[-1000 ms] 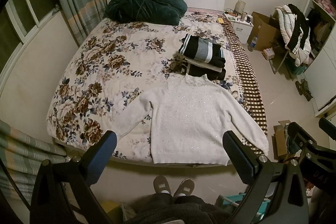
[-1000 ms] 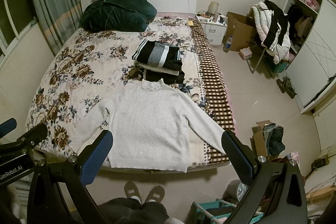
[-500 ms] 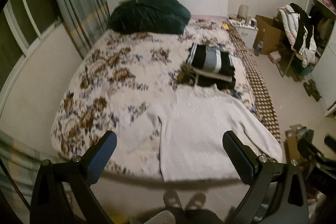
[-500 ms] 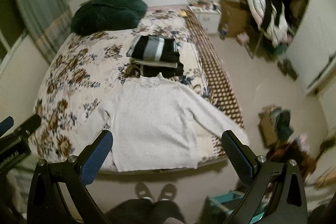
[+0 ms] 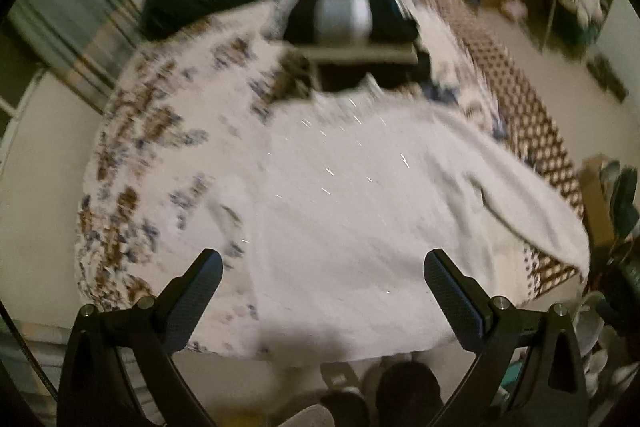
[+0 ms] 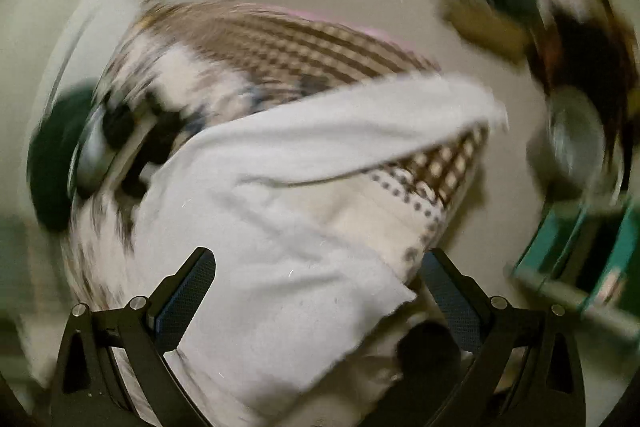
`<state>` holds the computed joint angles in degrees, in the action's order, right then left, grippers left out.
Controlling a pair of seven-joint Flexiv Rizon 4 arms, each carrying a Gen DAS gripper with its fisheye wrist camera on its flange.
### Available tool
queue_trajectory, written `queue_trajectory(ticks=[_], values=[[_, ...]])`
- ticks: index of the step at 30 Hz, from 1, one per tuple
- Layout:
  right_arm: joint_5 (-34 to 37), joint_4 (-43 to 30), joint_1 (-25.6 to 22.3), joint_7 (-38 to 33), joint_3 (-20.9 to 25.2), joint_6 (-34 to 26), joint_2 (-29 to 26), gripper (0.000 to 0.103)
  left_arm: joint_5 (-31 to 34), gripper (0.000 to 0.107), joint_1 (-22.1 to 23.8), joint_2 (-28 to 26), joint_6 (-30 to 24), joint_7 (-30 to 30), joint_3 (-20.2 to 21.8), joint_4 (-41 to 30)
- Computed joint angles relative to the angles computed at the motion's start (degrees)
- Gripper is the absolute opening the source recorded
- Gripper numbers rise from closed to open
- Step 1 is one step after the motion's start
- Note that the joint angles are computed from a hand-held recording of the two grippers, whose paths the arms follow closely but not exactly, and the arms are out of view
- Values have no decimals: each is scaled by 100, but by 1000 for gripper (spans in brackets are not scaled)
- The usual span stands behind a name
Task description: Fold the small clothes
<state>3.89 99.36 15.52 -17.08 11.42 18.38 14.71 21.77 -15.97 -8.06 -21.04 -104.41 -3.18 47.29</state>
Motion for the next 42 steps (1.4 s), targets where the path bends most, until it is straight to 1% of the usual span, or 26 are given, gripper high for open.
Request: queue_trajectory(ticks=[1,2,3,4,5,8,9,10,12,13,14,17,20,21,22,23,24,25,26,28,29,32,34,38,40,42], values=[[204,467,-317,113,-22,397,103,103,-3,103,-54,-123,17,-79,-44,77],[256,748,-474,167,-19,660,168,103,-31,103,-103,-260,48,-154,-67,156],[338,1214,-686,263,-88,1149,235,103,-142,103,-119,-313,103,-213,-52,269],[328,1510,-737,332,-188,1490,237,103,-250,103,-138,-399,202,-280,-50,385],[306,1936,-859,420,-321,1995,217,103,-276,103,-195,-528,350,-343,-60,502],[325,2576,-1053,477,-531,3114,-121,101,-291,103,-332,-809,651,-460,-16,774],[386,2717,-1089,488,-553,3306,-154,96,-307,103,-359,-900,744,-510,9,847],[498,2811,-1102,439,-611,3551,-273,88,-327,103,-386,-1010,803,-572,29,881],[894,3009,-1123,266,-753,4133,-603,79,-394,103,-419,-1216,861,-691,79,917],[945,3094,-1152,360,-719,4280,-625,75,-442,103,-435,-1315,897,-758,100,945],[912,3203,-1196,520,-673,4487,-665,74,-481,103,-447,-1367,947,-790,122,974],[623,3601,-1366,1000,-621,5589,-1007,65,-522,103,-505,-1522,1113,-798,158,1048],[-3,3890,-1537,1709,-668,6468,-1368,52,-570,103,-531,-1665,1241,-772,192,1051],[-226,3969,-1584,1917,-714,6621,-1419,42,-609,103,-528,-1700,1300,-783,202,1064],[-684,4052,-1649,2304,-797,6799,-1529,25,-627,103,-536,-1767,1325,-797,209,1021],[-847,4112,-1689,2396,-854,6810,-1516,15,-652,103,-532,-1793,1339,-790,225,1012],[-1339,4133,-1748,2733,-950,6713,-1540,10,-676,103,-525,-1805,1358,-788,241,1009],[-1719,4139,-1798,2953,-1027,6743,-1580,10,-699,103,-516,-1806,1388,-796,257,1009],[-1788,4114,-1826,2922,-1044,6684,-1554,9,-730,103,-496,-1783,1454,-808,273,1041],[-2313,3963,-1882,2960,-1086,6458,-1493,8,-809,103,-430,-1729,1590,-824,295,1115],[-2447,3912,-1882,2943,-1036,6269,-1370,8,-842,103,-400,-1700,1643,-837,303,1154],[-2573,3484,-1805,2451,-853,5555,-1084,8,-971,103,-262,-1522,1867,-890,336,1383],[-2782,3111,-1721,2113,-760,5243,-1089,8,-1041,103,-129,-1354,2044,-898,369,1602],[-3050,2101,-1323,1444,-604,4813,-1382,8,-1102,103,187,-870,2442,-919,461,2182],[-3210,1390,-996,1056,-535,4662,-1749,8,-1052,103,366,-566,2623,-932,536,2539],[-3377,839,-638,893,-480,4519,-2051,8,-996,103,534,-306,2715,-984,577,2840]])
